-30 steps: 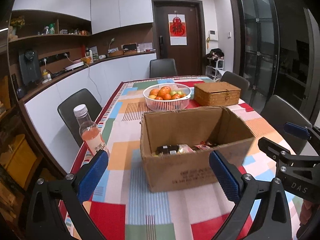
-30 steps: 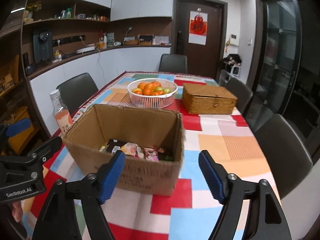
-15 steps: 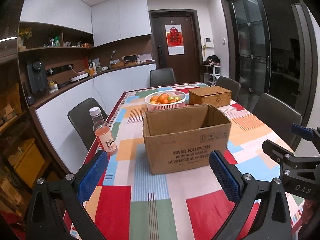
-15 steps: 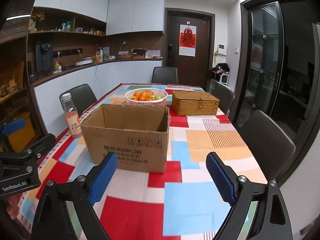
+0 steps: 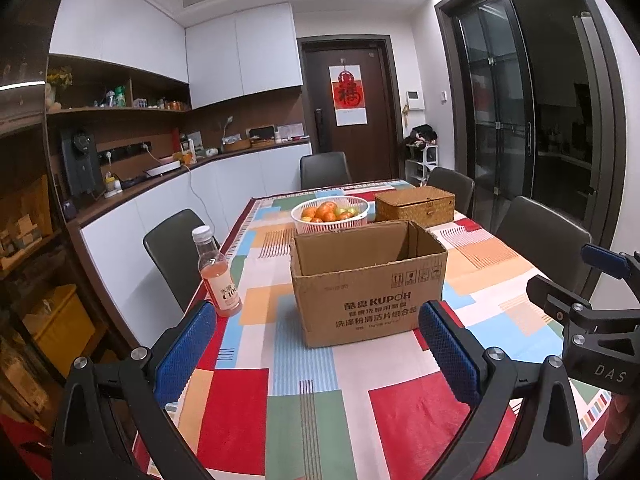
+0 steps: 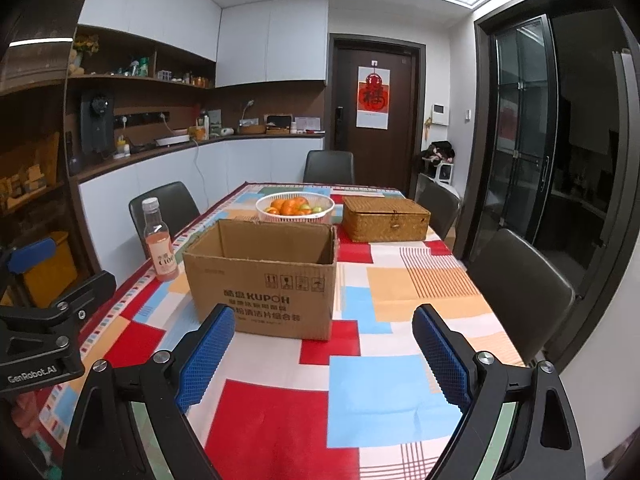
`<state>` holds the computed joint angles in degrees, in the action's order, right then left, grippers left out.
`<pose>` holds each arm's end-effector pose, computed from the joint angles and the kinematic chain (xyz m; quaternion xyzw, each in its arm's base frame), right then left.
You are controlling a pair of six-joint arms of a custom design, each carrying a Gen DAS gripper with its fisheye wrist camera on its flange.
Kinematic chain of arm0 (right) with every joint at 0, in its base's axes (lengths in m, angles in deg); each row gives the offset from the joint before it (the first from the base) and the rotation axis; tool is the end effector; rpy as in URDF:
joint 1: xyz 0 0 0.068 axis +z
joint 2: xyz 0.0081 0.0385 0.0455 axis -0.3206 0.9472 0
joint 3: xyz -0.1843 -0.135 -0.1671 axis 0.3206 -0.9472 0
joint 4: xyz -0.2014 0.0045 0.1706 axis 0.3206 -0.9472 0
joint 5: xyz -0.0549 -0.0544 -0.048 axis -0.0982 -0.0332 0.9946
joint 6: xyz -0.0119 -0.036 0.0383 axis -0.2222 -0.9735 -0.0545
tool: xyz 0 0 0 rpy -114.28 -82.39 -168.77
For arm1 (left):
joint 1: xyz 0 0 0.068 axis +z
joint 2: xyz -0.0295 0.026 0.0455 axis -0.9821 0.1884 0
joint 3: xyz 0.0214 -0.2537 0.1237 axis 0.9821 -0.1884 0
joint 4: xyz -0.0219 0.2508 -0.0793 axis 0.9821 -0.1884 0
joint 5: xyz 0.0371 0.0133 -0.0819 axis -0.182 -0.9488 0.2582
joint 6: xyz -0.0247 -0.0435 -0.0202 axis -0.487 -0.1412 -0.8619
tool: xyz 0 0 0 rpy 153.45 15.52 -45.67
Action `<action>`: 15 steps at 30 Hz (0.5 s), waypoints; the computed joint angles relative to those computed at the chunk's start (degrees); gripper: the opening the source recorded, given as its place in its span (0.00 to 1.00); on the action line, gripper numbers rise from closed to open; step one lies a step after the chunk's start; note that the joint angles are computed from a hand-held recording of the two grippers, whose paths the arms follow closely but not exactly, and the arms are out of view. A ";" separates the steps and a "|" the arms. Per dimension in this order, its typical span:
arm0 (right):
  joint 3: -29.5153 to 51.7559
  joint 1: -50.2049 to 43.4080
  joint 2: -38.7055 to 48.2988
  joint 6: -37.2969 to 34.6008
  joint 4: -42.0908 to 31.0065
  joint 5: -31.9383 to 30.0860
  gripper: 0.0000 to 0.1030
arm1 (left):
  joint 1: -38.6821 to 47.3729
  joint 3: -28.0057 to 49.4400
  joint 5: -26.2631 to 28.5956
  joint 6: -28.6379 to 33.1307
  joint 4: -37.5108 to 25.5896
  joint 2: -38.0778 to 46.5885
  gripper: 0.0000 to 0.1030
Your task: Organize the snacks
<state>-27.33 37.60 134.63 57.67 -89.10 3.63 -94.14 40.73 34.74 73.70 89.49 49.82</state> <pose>0.2066 0.2532 0.2000 0.1345 0.8338 -0.1102 0.5239 0.2713 -0.0779 0.2186 0.2267 0.8090 -0.0756 0.5370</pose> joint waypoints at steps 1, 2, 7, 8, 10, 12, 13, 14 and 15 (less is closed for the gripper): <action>-0.12 0.10 -0.08 -0.10 0.34 0.06 0.89 | 0.18 -0.29 -0.01 -0.27 0.31 -0.46 1.00; -0.16 0.16 -0.13 -0.25 0.51 -0.02 0.89 | 0.28 -0.46 -0.03 -0.34 0.51 -0.74 1.00; -0.32 0.40 -0.33 -0.52 0.97 -0.09 0.89 | 0.49 -1.23 -0.60 0.02 1.23 -1.79 1.00; -0.47 0.32 -0.49 -0.82 1.35 -0.25 0.89 | 0.47 -1.27 -0.70 0.09 1.28 -1.78 1.00; -0.63 0.34 -0.59 -0.88 1.63 -0.22 0.89 | 0.43 -1.20 -0.65 0.10 0.85 -1.76 1.00; -0.58 0.27 -0.47 -1.01 1.75 -0.29 0.89 | 0.32 -1.39 -0.68 0.16 0.85 -1.87 1.00; -0.65 0.35 -0.53 -0.95 1.84 -0.23 0.89 | 0.25 -1.42 -0.87 0.20 0.93 -1.85 1.00; -0.85 0.31 -0.69 -1.20 2.24 -0.30 0.89 | 0.27 -1.34 -0.88 0.28 0.86 -1.76 1.00; -0.77 0.35 -0.60 -1.14 2.25 -0.35 0.89 | 0.23 -1.35 -0.81 0.21 0.80 -1.78 1.00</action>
<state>-28.10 37.95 134.02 56.53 -86.85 3.27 -93.90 39.39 33.93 73.92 90.29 48.04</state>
